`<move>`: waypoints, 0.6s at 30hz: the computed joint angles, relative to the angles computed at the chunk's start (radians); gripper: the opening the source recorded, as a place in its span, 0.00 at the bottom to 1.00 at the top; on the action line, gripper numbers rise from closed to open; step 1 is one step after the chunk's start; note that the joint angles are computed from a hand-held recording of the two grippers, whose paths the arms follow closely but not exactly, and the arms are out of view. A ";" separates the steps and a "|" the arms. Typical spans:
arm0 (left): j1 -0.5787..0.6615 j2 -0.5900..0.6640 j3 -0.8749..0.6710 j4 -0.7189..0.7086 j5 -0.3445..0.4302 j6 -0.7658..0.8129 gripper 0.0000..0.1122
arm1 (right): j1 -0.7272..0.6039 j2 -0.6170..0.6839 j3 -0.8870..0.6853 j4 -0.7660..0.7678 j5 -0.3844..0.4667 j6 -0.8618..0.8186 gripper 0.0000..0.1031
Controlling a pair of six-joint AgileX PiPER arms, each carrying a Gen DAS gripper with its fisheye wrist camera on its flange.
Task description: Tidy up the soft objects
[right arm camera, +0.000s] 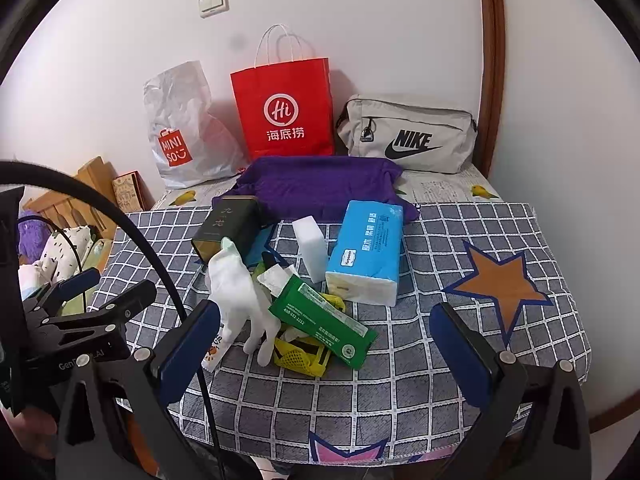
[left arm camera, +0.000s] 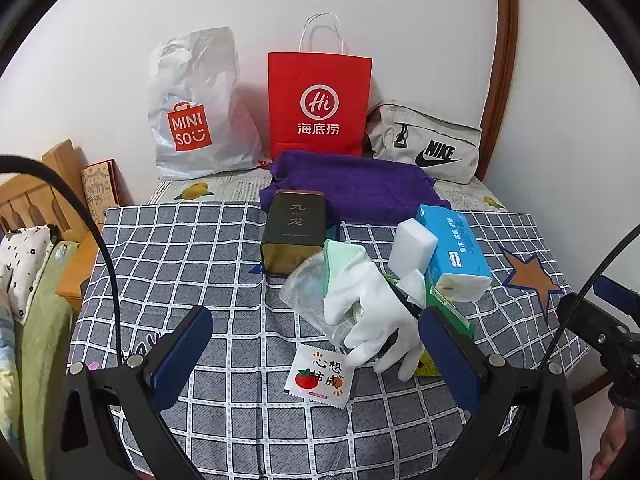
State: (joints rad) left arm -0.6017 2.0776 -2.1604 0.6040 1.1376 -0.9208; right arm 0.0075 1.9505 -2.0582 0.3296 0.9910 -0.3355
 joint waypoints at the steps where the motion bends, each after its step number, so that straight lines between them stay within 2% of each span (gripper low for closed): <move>1: 0.000 -0.002 0.003 -0.001 -0.004 0.002 0.92 | 0.000 -0.001 0.001 0.000 0.000 -0.002 1.00; 18: -0.008 -0.010 0.002 0.018 0.009 0.000 0.92 | 0.009 -0.005 0.011 -0.015 0.001 0.005 1.00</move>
State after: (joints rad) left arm -0.6101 2.0677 -2.1587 0.6222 1.1466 -0.9209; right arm 0.0166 1.9451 -2.0476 0.3147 0.9922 -0.3308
